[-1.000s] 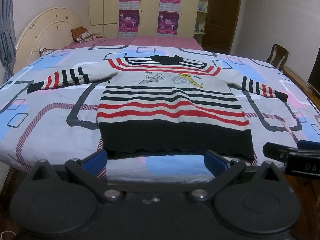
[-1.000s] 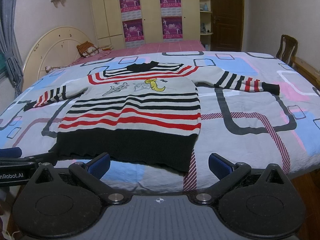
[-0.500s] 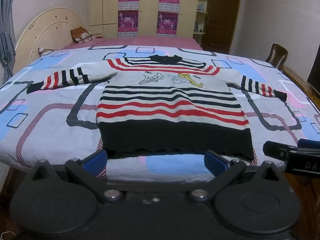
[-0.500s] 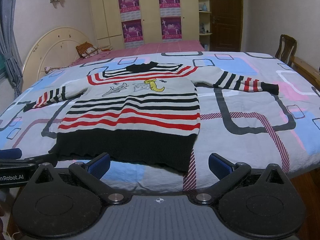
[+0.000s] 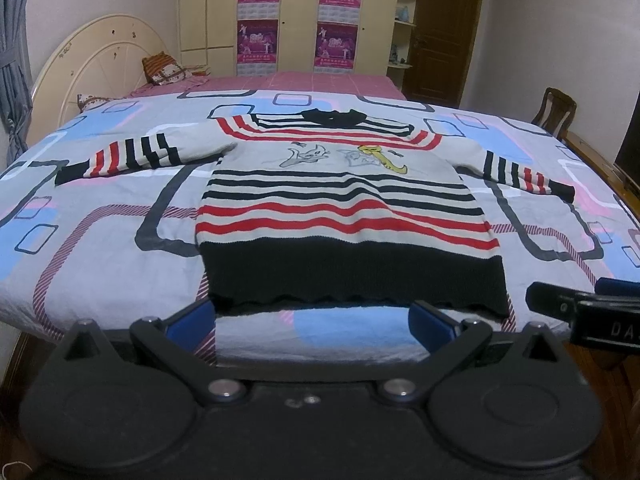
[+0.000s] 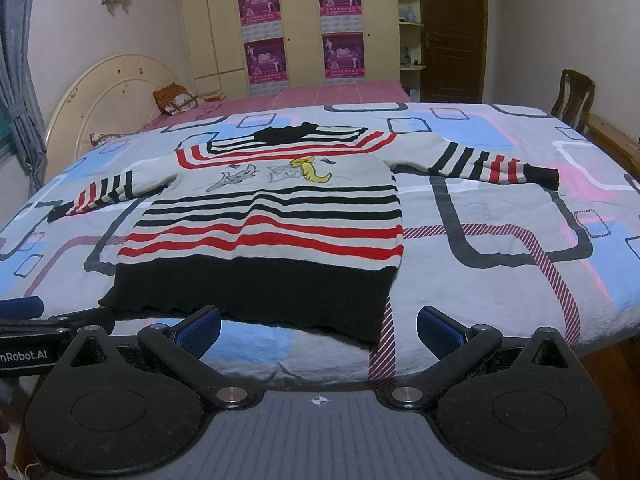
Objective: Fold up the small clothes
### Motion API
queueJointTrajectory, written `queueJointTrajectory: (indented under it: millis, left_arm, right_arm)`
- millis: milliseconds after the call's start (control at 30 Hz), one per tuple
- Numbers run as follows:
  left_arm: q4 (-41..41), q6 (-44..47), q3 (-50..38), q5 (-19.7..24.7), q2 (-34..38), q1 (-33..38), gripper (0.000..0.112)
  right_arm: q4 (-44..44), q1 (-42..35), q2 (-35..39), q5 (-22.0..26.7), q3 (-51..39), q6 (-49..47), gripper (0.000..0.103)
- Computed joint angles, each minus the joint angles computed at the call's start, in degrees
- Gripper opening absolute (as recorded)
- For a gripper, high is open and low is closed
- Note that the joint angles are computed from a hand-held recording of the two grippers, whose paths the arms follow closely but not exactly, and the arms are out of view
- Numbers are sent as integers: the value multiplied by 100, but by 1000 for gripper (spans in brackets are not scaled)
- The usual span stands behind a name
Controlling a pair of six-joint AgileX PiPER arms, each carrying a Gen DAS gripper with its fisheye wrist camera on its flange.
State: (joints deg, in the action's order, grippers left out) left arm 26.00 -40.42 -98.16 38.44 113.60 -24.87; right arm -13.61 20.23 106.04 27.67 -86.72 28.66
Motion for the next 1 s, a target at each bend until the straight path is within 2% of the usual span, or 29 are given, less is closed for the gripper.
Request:
queueJointTrajectory:
  millis: [467,733,833,1000]
  left_arm:
    - [3,35,-7,-12,33,3,103]
    - [-123,223,-297,94,218,4,103]
    - [-435,641,-681,199,424,72,103]
    - [-897,1391,-1970,655,1135,185,103]
  right_arm:
    - [-44,27,11,18,-12,65,103]
    - [92,-85,72,-27,-46,-72,103]
    - [136,-164,183,10,-206,-112,103]
    - [199,-315,636,269,-904,-209,103]
